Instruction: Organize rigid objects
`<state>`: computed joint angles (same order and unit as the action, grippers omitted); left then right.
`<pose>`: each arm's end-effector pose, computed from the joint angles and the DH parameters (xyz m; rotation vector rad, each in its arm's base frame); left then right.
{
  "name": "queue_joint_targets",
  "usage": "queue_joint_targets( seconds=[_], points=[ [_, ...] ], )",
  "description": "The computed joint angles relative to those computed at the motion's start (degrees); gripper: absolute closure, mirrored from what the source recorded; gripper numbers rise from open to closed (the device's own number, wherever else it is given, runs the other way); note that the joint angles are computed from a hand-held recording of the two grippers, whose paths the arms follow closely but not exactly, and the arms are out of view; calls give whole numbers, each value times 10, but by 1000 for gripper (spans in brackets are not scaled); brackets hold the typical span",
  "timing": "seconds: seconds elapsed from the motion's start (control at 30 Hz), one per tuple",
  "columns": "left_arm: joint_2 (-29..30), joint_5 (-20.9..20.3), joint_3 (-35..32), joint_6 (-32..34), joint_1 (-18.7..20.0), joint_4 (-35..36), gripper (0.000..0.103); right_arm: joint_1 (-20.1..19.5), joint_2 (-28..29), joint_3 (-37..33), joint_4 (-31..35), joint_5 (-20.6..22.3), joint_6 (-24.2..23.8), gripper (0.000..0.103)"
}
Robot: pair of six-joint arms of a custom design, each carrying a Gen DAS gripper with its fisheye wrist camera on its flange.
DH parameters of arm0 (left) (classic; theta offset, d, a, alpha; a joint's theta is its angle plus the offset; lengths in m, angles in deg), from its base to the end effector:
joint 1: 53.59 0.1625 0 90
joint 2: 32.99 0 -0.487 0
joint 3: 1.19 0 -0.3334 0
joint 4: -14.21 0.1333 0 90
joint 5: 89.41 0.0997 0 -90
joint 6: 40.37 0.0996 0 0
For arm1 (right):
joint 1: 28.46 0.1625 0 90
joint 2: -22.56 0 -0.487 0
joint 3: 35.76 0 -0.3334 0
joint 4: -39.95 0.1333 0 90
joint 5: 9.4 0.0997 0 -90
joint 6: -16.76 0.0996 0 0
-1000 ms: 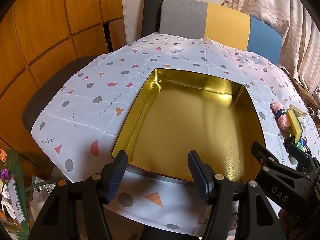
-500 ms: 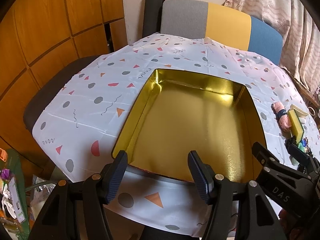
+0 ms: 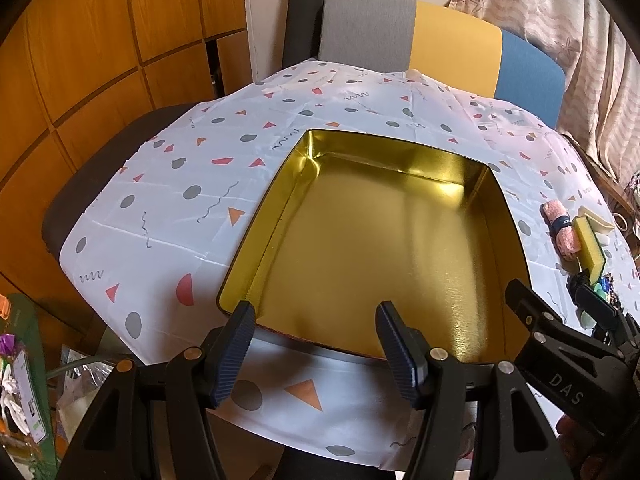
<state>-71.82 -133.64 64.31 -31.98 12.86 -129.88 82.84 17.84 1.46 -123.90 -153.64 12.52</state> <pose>-0.1311 -0.8131 0.3025 0.4092 2.2994 -0.6912 0.3685 -0.8007 0.0456 0.0694 -2.1696 0.9573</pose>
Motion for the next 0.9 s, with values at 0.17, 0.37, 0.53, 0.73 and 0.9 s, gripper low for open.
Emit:
queue_joint_targets(
  seconds=[0.17, 0.37, 0.53, 0.73, 0.9],
  points=[
    [0, 0, 1, 2, -2, -1, 40, 1, -3, 10, -34, 10, -19, 0],
    [0, -7, 7, 5, -4, -4, 40, 0, -15, 38, -59, 16, -26, 0],
    [1, -21, 5, 0, -5, 9, 40, -2, -27, 67, -108, 21, -53, 0],
    [-1, -73, 14, 15, -5, 13, 40, -15, -70, 149, -131, 43, -50, 0],
    [3, -145, 2, 12, -3, 65, 40, -27, -106, 224, -147, 33, -24, 0]
  ],
)
